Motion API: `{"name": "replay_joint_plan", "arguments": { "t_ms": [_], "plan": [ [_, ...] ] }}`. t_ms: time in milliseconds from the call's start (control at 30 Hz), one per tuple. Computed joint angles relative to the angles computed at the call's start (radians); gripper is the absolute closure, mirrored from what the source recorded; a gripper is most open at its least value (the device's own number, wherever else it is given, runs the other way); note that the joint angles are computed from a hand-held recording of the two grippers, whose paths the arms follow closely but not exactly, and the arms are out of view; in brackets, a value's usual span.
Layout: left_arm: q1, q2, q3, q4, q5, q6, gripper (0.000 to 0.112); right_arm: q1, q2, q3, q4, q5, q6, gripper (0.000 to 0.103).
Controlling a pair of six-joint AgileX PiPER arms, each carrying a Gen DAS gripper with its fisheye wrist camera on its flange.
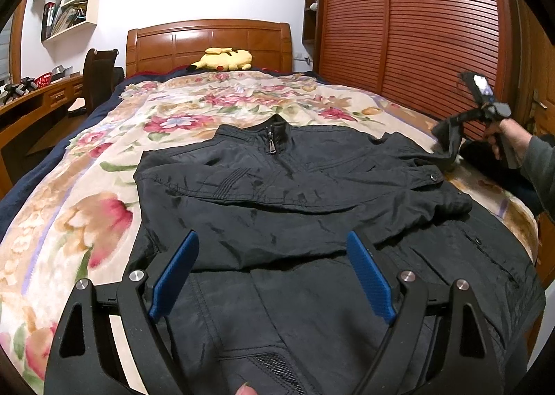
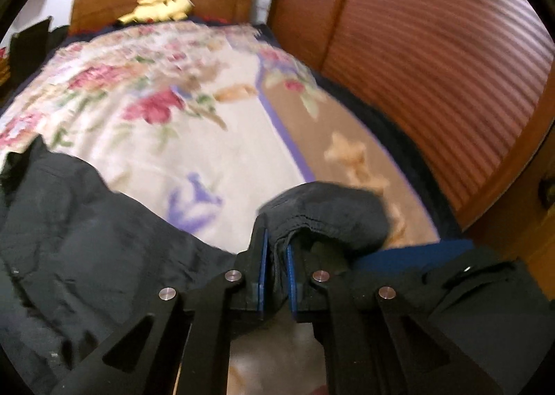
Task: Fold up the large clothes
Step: 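Lift the sleeve with the right tool, fold it across the body, release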
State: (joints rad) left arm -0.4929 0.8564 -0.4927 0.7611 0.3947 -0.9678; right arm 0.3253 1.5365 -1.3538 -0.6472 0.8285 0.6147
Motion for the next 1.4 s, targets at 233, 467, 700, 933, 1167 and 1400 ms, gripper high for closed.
{"name": "replay_joint_plan", "arguments": {
  "t_ms": [233,467,700,933,1167,1400],
  "plan": [
    [0.024,-0.012,0.007,-0.037,-0.011,0.054,0.025,0.193,-0.122,0.0,-0.11,0.03,0.066,0.094],
    [0.041,-0.027,0.011,-0.079,-0.012,0.094,0.025,0.456,-0.16,-0.011,-0.249,0.095,0.16,0.094],
    [0.056,-0.048,0.013,-0.094,-0.002,0.117,0.025,0.626,-0.207,0.031,-0.304,0.064,0.184,0.094],
    [0.113,-0.069,0.016,-0.175,-0.019,0.21,0.025,0.741,-0.243,0.152,-0.327,-0.02,0.211,0.094],
    [0.125,-0.07,0.016,-0.166,-0.021,0.207,0.025,0.714,-0.286,0.226,-0.206,-0.137,0.108,0.094],
    [0.125,-0.072,0.016,-0.159,-0.018,0.199,0.025,0.682,-0.335,0.317,0.01,-0.203,-0.073,0.094]
  ]
}}
